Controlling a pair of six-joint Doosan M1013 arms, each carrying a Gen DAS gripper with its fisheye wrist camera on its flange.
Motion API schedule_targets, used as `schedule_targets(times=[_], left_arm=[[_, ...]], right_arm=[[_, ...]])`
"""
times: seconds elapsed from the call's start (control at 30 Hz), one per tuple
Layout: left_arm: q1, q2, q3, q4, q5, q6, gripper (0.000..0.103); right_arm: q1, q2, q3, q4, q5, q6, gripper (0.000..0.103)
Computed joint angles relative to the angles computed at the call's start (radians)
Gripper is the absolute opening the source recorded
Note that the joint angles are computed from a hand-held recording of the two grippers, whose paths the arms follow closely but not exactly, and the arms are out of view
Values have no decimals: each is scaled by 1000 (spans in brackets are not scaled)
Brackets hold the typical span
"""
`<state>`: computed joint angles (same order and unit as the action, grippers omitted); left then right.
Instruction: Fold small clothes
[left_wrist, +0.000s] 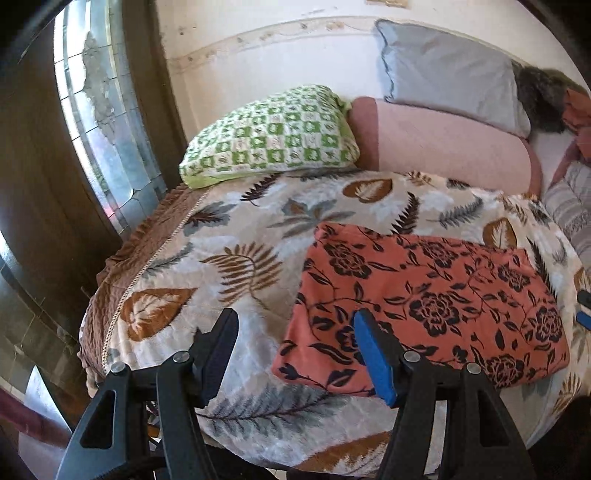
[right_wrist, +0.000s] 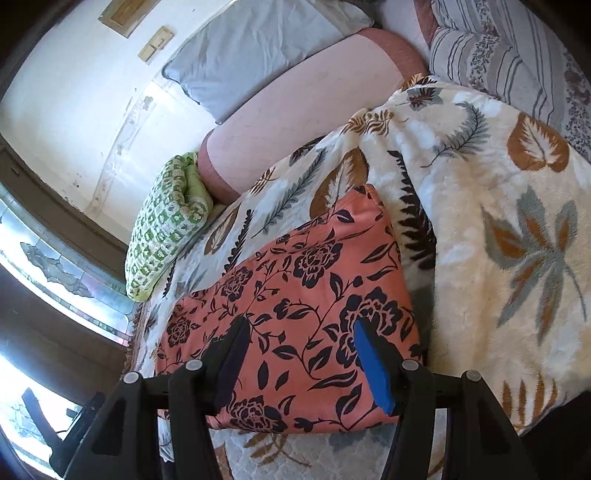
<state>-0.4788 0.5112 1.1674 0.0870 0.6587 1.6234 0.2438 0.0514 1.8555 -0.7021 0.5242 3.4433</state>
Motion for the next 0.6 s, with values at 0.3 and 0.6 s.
schedule_targets(times=[0.3, 0.6], left_arm=[[-40, 41, -47, 0, 94, 59, 66], [-58, 66, -76, 26, 123, 63, 66]], right_arm=[[-21, -13, 51, -7, -64, 60, 61], [-49, -20, 92, -29, -124, 128, 61]])
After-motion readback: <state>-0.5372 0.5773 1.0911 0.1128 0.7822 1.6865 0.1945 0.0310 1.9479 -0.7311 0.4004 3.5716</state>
